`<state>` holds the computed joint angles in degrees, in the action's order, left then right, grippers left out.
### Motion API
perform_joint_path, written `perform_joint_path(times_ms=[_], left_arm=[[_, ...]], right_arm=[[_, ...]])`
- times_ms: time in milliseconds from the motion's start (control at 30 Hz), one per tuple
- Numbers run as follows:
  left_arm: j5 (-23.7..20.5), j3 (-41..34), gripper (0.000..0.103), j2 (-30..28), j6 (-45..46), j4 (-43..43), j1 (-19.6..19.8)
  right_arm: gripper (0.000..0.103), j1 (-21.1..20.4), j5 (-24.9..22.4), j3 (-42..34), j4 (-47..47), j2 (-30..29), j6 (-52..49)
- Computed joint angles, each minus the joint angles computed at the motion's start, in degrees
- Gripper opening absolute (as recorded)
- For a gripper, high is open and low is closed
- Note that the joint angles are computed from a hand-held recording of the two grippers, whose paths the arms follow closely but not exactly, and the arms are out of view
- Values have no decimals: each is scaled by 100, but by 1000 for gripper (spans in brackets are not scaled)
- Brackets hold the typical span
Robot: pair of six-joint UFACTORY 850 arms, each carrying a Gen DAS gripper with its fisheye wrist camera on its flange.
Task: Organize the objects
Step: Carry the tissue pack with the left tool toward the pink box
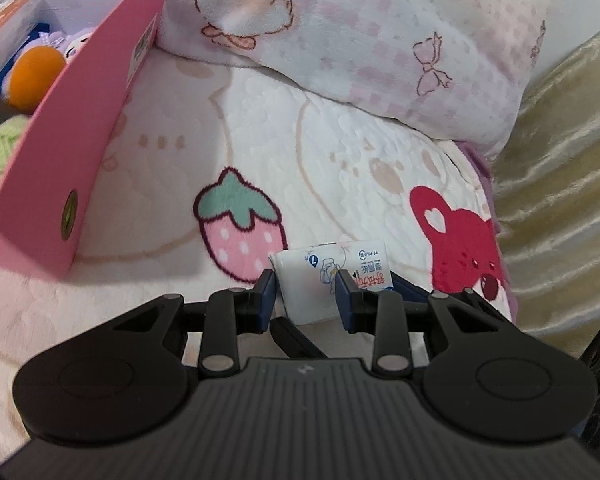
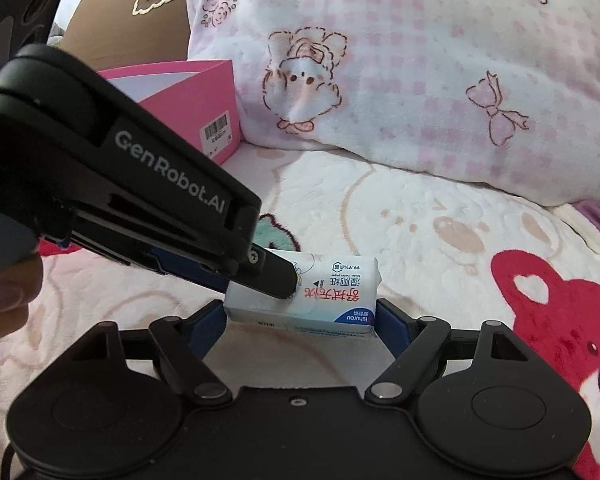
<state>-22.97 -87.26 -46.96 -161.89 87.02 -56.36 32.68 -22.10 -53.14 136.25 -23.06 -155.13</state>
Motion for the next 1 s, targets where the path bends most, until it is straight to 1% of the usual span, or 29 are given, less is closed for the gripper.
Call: perform_joint_path(times_ms=[100,233,300,367,533,633,700,800,867,1000], left_arm=[[-95,133,31,109,-176,130,-81],[-215,210,30,238,325,-314,-153],[-267,300,31,333,356,-322,-185],[-274,391,31,426,392,-362,-218],[-138,521,31,577,995,-857,-231],[-230,799,31,781,705,-667,-297],[-296,983,31,935,696,-709,-359],[-310,1325,31,1229,556,-668,-451],[-384,1510,30,1393,599,-780,-529],[-601,1825,31,1643,490,-817,-681]], right_arm=[[84,49,28,129,139,156,-54],[84,179,182,200,204,319,-61],[84,264,200,301,562,440,-329],[84,283,181,406,588,546,-286],[84,326,282,454,2,639,516],[84,418,273,499,-59,718,622],[84,433,170,539,-455,783,985],[85,454,-80,685,-875,936,1172],[85,506,-168,751,-1195,1035,1506],[85,699,-153,839,-1196,1183,1723]])
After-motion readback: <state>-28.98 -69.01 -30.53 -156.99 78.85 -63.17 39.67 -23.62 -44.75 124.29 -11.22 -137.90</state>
